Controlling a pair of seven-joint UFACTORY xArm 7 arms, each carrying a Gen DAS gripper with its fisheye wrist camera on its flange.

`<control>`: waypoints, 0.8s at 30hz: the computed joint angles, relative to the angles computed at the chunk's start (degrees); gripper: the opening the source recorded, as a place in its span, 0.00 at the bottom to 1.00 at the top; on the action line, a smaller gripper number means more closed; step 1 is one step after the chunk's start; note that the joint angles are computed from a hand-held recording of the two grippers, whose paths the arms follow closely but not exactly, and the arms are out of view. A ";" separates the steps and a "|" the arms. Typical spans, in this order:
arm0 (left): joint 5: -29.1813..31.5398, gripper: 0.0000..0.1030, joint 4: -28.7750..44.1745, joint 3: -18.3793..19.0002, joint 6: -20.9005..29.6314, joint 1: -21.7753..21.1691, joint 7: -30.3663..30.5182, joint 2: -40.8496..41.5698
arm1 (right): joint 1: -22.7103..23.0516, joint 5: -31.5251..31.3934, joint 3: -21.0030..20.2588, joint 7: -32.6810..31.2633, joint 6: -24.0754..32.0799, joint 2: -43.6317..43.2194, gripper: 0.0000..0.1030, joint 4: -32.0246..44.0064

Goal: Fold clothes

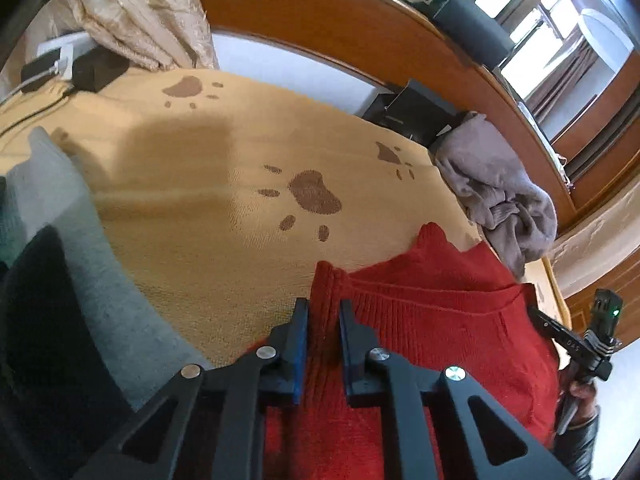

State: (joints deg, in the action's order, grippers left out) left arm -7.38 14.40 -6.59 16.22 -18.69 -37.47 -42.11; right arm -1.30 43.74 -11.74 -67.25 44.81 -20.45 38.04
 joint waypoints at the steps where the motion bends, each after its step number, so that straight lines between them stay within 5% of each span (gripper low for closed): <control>1: 0.70 0.11 -0.06 -1.66 0.13 1.11 -1.08 -0.45 | 0.04 -0.75 0.75 -0.39 -1.52 -0.61 0.12 -0.61; 7: 4.49 0.06 -3.78 -7.34 -3.65 3.69 -7.33 -10.34 | 4.88 2.39 -0.88 -6.94 -14.62 -13.69 0.07 -9.45; 12: 6.94 0.06 -2.19 -7.68 -1.57 6.40 -9.77 -14.90 | 8.79 2.36 -4.51 -3.95 -17.03 -18.12 0.07 -7.62; 19: 10.38 0.06 5.13 -8.81 0.66 13.33 -11.21 -4.23 | 14.26 -0.57 -3.49 2.51 -25.46 -9.72 0.07 -3.27; 24: 13.67 0.06 7.66 -10.78 4.12 15.58 -13.57 4.51 | 13.54 -4.43 -1.52 7.59 -27.78 -0.25 0.07 -2.10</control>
State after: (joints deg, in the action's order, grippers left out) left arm 6.29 22.06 -17.37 20.33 -3.11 -51.04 -37.60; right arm 12.25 39.30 -13.26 -59.66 17.03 -20.70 35.95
